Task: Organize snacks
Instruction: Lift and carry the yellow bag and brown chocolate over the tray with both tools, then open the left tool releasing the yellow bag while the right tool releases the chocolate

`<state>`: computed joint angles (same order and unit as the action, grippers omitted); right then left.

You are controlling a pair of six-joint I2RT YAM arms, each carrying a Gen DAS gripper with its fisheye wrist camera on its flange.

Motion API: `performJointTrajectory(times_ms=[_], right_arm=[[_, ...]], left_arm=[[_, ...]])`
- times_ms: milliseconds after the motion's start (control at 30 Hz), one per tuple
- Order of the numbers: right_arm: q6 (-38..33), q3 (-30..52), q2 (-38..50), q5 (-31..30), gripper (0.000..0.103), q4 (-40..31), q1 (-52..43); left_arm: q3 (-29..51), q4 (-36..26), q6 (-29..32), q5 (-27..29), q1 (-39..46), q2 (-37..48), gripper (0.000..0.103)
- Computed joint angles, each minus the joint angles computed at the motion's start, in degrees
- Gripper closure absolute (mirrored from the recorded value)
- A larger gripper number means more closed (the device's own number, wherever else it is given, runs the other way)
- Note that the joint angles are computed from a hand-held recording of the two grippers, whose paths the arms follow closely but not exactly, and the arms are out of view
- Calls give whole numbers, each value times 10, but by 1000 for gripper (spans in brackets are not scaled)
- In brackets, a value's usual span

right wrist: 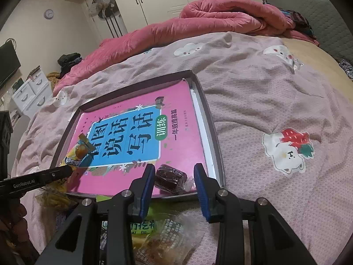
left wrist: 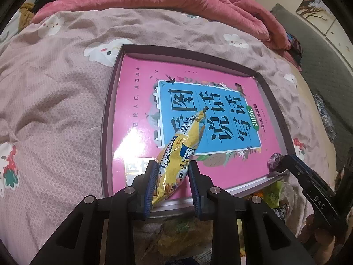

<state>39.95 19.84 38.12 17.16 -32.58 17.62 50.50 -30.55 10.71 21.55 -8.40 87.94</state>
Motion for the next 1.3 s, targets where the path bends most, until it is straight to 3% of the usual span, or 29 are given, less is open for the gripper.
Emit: performJointTrajectory(times_ms=[533,767,1300], right_arm=[[13,2,-36,13,66,-28,15],[21,3,-46,19,66,-36,25],[35,12,-100,39,57,-82,40]], left_arm=[[0,-1,-1,5,13,-15,71],[2,-8,-3,14,21,-21,58],[9,-35,7,38,49,-51,48]])
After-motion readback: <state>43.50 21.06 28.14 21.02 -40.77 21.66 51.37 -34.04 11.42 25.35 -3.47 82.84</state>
